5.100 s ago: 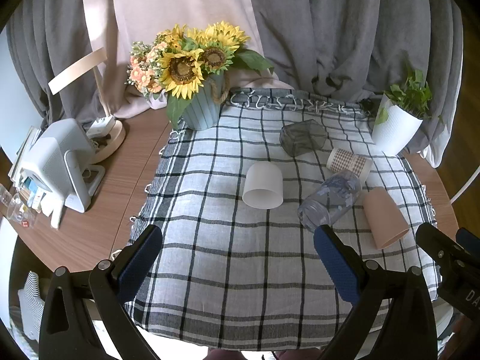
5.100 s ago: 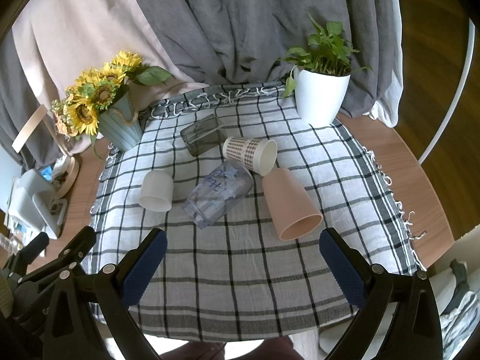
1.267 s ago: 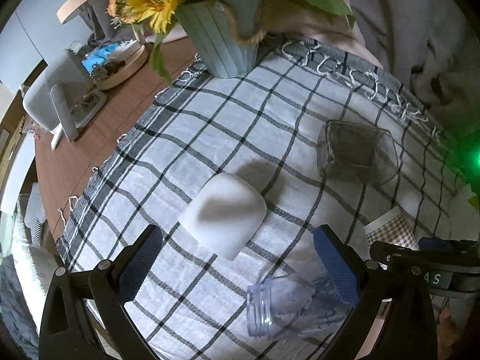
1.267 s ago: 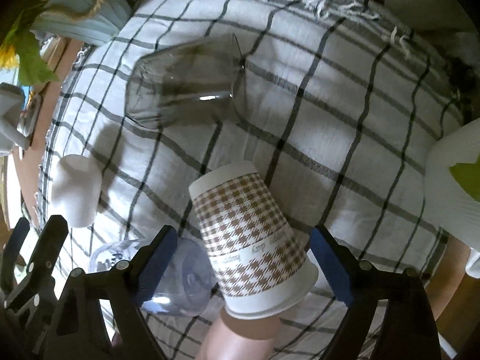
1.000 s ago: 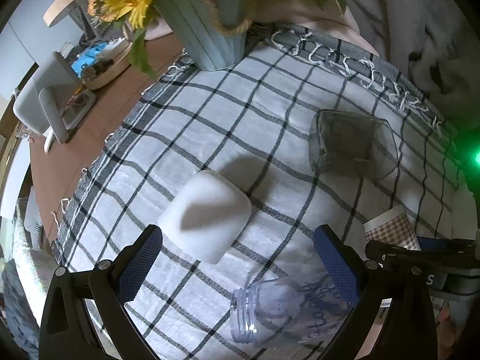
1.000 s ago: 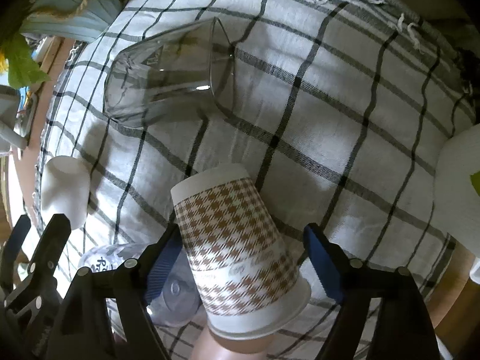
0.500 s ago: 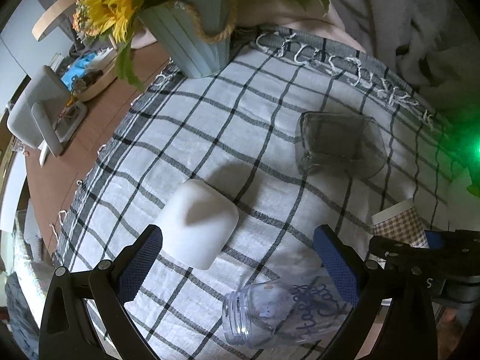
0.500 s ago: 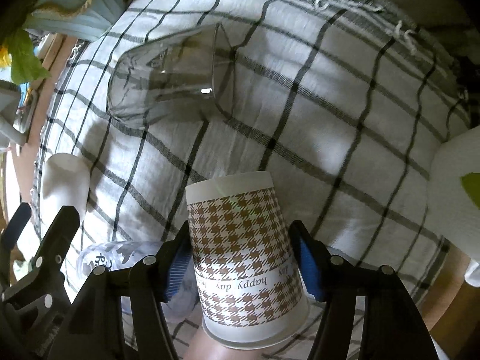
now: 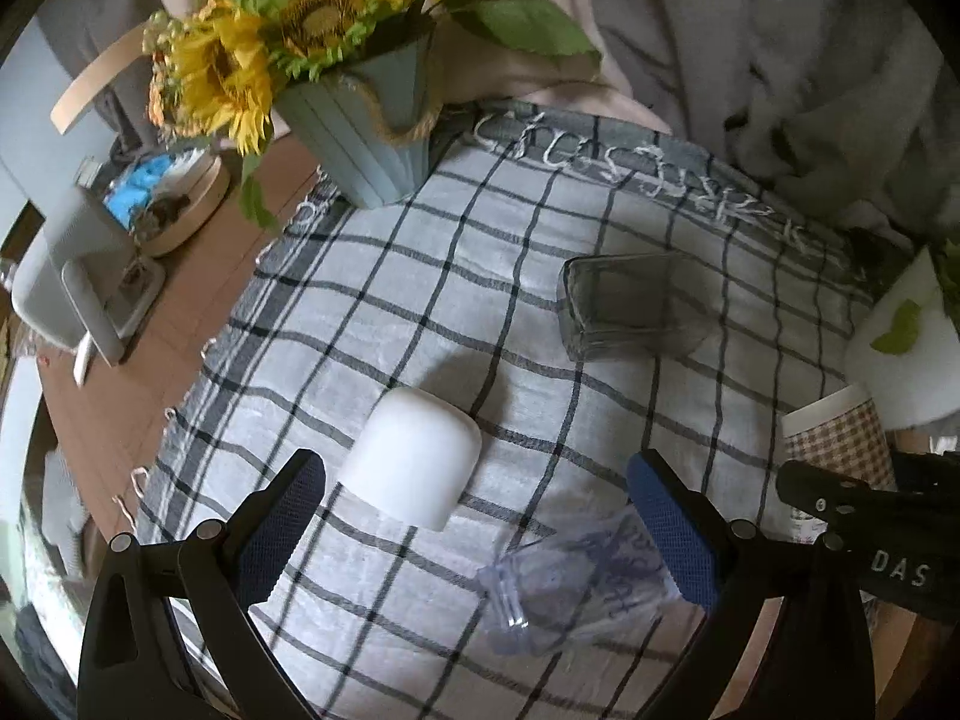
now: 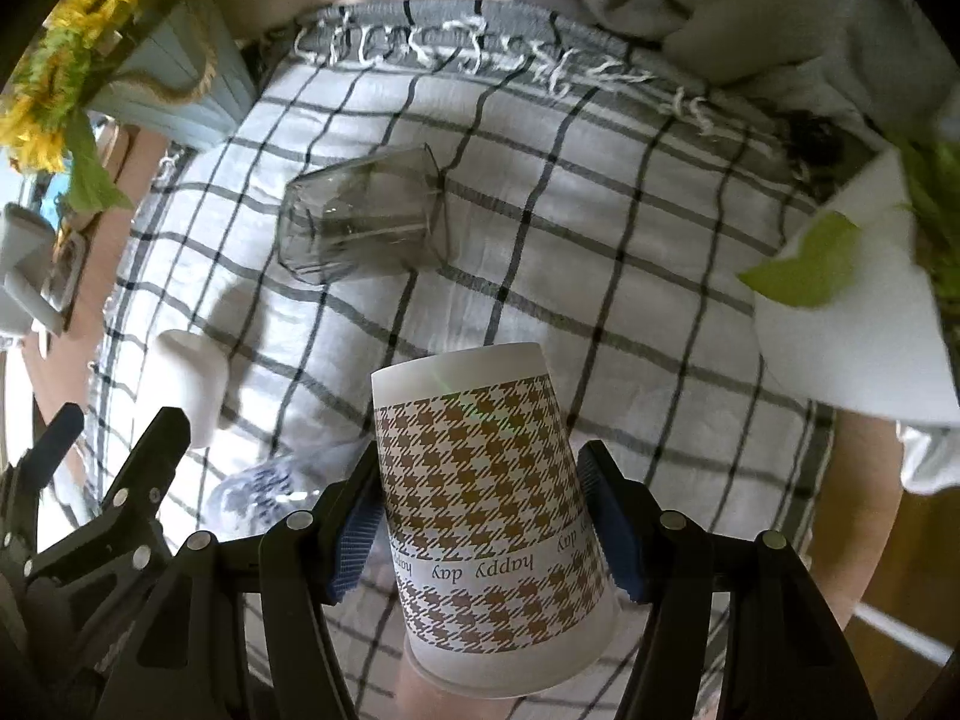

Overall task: Flip cup upside down
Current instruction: 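Lift the houndstooth cup with the right gripper and turn it rim-down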

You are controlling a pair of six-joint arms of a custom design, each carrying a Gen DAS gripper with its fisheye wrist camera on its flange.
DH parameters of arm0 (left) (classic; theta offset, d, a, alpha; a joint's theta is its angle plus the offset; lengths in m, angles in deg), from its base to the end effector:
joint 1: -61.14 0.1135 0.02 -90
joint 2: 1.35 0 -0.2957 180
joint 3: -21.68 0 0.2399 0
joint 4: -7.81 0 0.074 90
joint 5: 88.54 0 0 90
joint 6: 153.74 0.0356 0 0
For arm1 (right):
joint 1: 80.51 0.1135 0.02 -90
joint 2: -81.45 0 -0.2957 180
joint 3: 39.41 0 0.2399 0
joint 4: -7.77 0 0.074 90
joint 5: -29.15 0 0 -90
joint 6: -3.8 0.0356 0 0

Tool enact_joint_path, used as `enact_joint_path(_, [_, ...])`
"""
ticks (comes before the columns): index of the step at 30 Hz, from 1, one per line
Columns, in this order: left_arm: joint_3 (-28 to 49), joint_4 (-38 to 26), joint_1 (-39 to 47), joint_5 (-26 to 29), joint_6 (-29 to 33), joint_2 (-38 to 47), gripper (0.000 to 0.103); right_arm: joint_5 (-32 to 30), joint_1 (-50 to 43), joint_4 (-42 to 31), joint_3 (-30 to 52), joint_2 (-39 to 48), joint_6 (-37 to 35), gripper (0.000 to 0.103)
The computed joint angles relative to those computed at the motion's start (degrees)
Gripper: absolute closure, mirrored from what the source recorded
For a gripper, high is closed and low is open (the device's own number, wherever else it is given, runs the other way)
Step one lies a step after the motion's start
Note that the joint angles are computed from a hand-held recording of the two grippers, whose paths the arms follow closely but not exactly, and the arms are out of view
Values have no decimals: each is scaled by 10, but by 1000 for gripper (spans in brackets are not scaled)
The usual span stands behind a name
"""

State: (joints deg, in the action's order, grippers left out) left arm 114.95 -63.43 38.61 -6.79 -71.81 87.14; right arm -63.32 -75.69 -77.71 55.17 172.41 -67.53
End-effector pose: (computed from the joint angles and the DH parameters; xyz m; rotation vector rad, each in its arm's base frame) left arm 0.2743 -0.1083 0.3289 0.3004 2.6916 0.0395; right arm 0.2788 0.0250 0.3158 0.3583 2.9880 0.1071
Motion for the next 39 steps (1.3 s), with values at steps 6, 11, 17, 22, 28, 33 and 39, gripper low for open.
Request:
enact_joint_path(6, [0,-8,34,41,68,-27,0,23,28,-23,-16,-74,71,40])
enact_joint_path(11, [-11,-14,72,70,140,-46,0,63,99,-40,-23,-118,183,40])
enact_joint_path(17, [-32,-29,141,126,245,-64,0,106,233,-50,-31,-149,356,39])
enact_joint_path(22, [-45,-34,214,162,330,-65,0,156,346,-49,-32,-147,512,39])
enact_joint_path(28, [-55,-34,299,187,424,-54,0,192,448,-22,-43,-117,661,39])
enact_joint_path(33, [-57,-36,351,195,464,-36,0,182,488,45,-80,-96,734,39])
enact_joint_path(39, [-78,-14,392,183,507,-21,0,149,504,126,-119,-65,760,39])
